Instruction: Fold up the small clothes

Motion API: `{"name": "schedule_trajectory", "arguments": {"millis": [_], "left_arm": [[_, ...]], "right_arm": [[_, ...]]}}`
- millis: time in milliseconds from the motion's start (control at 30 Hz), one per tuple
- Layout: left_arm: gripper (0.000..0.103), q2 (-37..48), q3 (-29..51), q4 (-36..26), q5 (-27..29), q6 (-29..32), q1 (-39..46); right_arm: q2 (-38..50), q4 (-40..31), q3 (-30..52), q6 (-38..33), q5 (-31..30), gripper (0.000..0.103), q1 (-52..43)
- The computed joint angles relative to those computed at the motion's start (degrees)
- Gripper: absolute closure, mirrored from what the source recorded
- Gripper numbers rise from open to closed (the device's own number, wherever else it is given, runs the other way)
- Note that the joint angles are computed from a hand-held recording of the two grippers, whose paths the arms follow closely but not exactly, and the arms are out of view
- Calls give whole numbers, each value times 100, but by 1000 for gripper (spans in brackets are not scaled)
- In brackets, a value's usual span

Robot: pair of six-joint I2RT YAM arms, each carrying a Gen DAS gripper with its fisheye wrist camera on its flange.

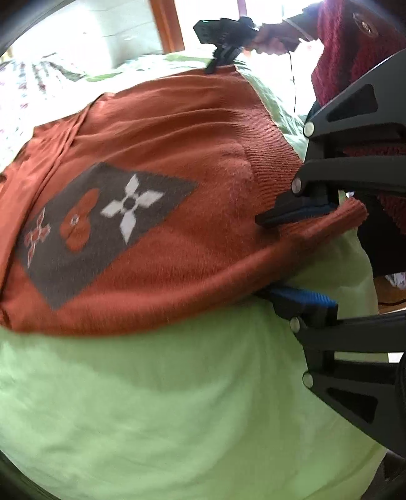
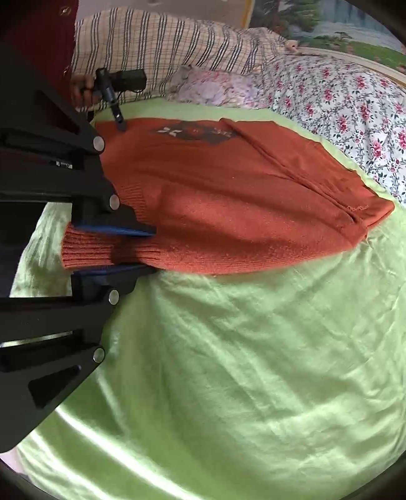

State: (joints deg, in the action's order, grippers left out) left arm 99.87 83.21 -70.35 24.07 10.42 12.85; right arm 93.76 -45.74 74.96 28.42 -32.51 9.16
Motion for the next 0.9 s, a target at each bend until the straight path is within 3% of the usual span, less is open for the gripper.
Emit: {"name": "schedule_trajectory", "arguments": {"millis": [33,67,133,333,533,767,900], "left_arm": [[68,-46,-43,55,-57,21,-68],[83,-116,-105,129,-171,69,-146],[98,-164,-143,81,-74,172,-99],[99,-405,-560,261,409,227,310],[99,-724,-313,277,1404,12,688],[100,-330,1060,587,1789,-939,876],[100,535,2472,728,1723,-1375,735]], "right_arm": [[17,92,-34,49,-66,85,12],[55,112,-16,50,-94,85,29],[0,69,7,24,26,93,83],[-510,130,-461,82,-109,95,-228],[-369,442,-55,453,-369,95,-63],[-104,955,936,1023,-534,95,-244],[740,893,2297,974,-483,95,-247]]}}
